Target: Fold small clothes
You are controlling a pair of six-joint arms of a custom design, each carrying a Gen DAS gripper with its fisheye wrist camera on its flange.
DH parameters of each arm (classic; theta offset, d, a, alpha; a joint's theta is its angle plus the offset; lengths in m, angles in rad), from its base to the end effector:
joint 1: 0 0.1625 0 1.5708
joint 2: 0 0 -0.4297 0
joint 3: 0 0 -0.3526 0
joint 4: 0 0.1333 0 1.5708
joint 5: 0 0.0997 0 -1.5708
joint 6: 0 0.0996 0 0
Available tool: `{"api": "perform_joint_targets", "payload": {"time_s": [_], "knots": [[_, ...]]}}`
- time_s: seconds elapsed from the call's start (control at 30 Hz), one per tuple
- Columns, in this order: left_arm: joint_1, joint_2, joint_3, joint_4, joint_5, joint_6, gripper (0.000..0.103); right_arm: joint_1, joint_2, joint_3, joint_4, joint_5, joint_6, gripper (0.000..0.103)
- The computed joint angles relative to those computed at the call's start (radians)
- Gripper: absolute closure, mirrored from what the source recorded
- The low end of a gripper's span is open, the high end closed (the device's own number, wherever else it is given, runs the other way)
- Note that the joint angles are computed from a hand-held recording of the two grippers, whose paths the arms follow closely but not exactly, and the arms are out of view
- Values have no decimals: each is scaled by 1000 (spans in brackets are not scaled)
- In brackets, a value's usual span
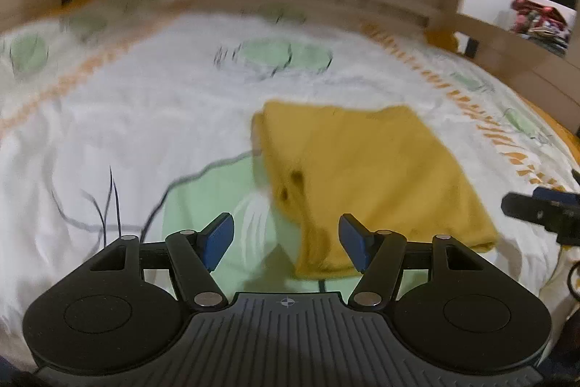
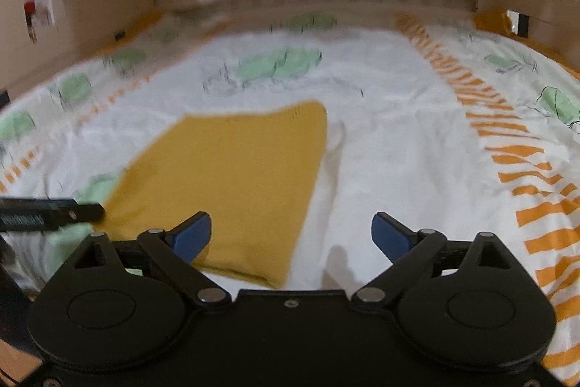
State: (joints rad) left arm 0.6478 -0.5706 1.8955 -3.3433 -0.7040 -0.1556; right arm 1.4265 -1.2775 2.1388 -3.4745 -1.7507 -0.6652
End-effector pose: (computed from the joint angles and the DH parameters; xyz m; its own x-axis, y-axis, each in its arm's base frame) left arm -0.3245 -0.5079 0.0376 -0.7572 0.2289 -0.6118 0.6089 0.5866 -0.5341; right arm 0.0440 -0.5003 0.3430 -0.7933 -0.0763 0.6040 -0.5302 0.5742 -0.6238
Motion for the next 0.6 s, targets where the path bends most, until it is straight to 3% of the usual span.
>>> {"api": "perform_joint_targets", "payload": {"time_s": [0.07,0.2,0.33,0.5,0.6], "knots": [[-15,13,4,-64,12,39,41,12,9,18,-77,-6,13,2],[-58,54,-4,-131,131,61,41,69,74,24,-255,-151,-32,1],[-93,71,-25,-3,292,-81,41,91,98,24,-294,-212,-70,1],[-74,20,-15,145,222,-200,41,83,65,52,-251,-170,-39,1],[-65,10,-19,198,194,-208,41,80,46,65,-211,-159,0,1]]}}
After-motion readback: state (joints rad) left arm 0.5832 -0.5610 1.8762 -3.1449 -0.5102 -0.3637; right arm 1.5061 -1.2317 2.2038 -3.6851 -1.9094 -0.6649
